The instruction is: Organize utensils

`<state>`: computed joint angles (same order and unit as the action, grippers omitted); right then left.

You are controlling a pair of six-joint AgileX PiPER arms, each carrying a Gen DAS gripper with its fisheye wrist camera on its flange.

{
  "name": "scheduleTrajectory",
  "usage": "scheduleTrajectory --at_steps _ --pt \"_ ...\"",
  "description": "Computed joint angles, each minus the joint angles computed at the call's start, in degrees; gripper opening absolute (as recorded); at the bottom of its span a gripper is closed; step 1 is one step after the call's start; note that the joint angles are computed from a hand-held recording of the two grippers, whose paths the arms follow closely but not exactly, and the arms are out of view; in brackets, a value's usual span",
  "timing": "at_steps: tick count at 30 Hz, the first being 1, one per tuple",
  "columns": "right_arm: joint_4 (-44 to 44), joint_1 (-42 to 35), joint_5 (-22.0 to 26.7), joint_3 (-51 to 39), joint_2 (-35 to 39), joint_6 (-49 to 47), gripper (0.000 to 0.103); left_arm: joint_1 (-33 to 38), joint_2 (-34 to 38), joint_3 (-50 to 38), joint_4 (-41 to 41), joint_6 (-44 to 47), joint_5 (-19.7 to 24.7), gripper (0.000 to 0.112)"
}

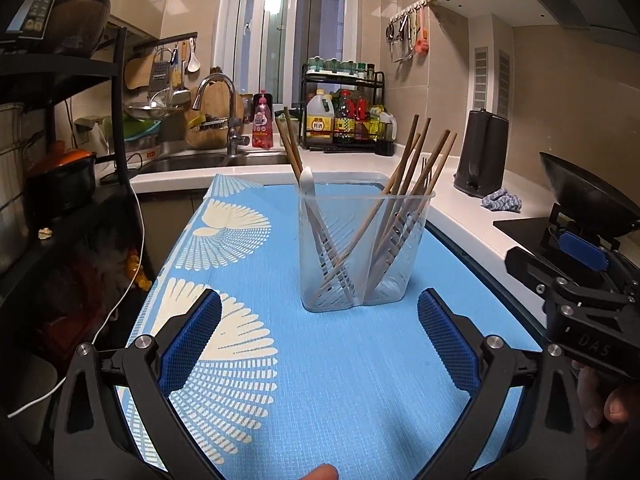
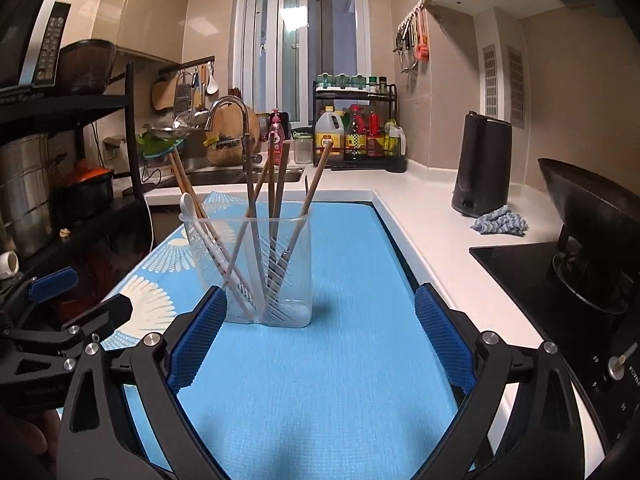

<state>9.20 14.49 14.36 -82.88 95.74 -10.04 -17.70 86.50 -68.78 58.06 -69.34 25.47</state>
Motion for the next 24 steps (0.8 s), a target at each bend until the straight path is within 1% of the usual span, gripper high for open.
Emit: scheduleTrajectory --at_steps 2,5,7,12,14,19,24 --pt "2.35 -0.64 0.94 -0.31 0.52 -1.61 0.094 0.59 0.69 -0.61 -1.05 -0.05 -0.10 0.096" --pt "1.34 -0.74 1.14 -0.54 1.00 -1.02 0.094 1.28 1.23 -1.06 -2.97 0.29 -0.36 0.096" --pt "3.24 -1.14 1.51 -0.81 1.15 -2.10 0.094 1.15 1.36 -1.01 -2.03 -0.70 -0.07 0.096" --pt "1.99 -1.00 1.27 -0.75 1.16 -1.31 0.094 0.69 1.37 -0.90 0.35 -2.14 0.57 0.096" --pt "-0.04 -0.82 0.68 -0.53 1.10 0.34 0.094 0.87 1.36 -0.81 0.05 -2.05 0.55 0.096" --pt "-1.02 -0.88 1.29 -0.97 1.51 1.67 0.094 1.46 1.55 -0.86 -1.40 -0.89 0.30 0.096" --pt "-2.44 -0.64 0.94 -0.82 1.41 3.01 0.094 1.35 1.36 -0.69 -0.62 -1.59 0.11 0.096"
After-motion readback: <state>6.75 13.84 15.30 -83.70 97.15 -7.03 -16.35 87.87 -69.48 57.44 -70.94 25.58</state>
